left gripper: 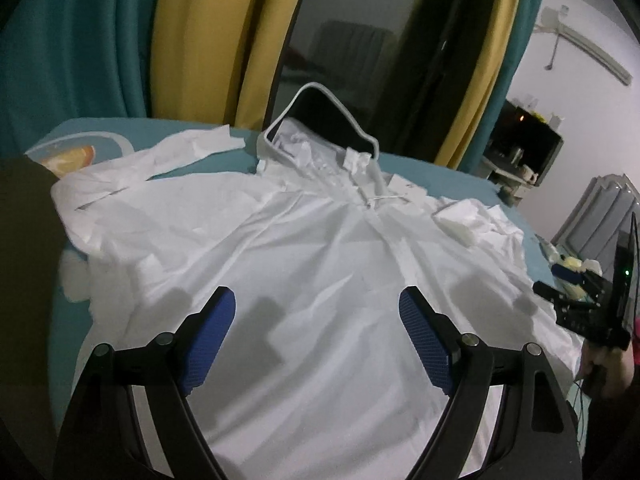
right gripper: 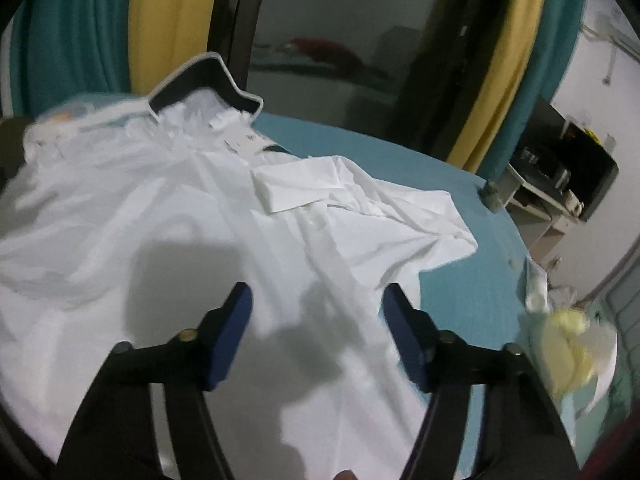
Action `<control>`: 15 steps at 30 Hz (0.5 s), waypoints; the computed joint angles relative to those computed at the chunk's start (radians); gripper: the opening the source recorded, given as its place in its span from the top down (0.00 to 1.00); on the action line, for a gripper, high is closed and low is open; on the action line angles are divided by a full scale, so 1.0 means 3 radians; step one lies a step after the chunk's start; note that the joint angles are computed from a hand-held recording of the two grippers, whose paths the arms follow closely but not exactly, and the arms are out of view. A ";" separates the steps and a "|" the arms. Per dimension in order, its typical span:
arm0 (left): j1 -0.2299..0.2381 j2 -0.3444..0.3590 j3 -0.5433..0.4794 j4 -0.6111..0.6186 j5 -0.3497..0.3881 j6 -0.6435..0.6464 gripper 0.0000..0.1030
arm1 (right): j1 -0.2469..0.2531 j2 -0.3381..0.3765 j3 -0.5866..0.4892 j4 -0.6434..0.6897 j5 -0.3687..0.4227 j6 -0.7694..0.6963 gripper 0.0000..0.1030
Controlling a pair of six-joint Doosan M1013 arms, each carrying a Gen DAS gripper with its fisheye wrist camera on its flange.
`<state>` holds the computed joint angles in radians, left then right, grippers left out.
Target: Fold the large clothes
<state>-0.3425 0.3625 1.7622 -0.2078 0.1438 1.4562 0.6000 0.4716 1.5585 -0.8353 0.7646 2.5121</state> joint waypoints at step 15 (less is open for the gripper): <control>0.0066 0.0317 -0.0421 0.0498 0.0415 -0.0409 0.17 | -0.0207 0.0609 -0.0813 0.0274 0.0355 -0.1653 0.46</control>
